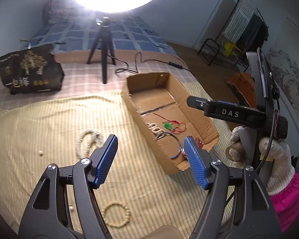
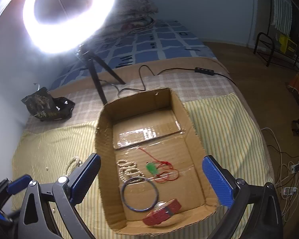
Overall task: Organize jewelry
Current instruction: 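Move both open tools back over the bed toward the remaining pearl necklace and bracelet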
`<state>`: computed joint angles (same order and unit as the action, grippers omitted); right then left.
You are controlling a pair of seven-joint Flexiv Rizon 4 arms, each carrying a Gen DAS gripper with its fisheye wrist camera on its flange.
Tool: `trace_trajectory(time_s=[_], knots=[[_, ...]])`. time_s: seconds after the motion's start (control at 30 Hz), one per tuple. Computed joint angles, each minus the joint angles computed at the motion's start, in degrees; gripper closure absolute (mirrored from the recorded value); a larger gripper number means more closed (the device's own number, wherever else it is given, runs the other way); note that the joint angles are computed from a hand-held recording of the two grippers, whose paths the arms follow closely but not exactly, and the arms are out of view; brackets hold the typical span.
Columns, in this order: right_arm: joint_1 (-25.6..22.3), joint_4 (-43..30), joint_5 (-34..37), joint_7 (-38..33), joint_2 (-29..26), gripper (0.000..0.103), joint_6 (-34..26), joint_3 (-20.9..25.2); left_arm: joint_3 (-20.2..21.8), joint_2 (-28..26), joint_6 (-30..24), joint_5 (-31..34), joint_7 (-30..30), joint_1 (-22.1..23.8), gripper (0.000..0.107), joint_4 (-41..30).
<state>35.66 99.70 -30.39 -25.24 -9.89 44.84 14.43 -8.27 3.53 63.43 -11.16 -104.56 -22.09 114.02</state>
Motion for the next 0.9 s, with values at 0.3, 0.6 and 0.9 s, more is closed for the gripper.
trace_trajectory(time_s=[0.3,0.6,0.9], knots=[[1.9,0.1,-5.0,3.2,-0.9,0.000,5.2,-0.2,2.6,7.1,-0.7,1.2,-1.5,2.7,0.036,5.3],[5.5,-6.2,-0.7,-4.5,-6.1,0.004,3.8,1.1,4.5,12.7,-3.2,1.9,-2.9,6.6,0.036,10.2],[9.2,-12.3,6.2,-12.0,-11.2,0.020,-2.6,1.3,5.9,15.4,-5.6,1.7,-1.1,9.0,0.036,13.3]])
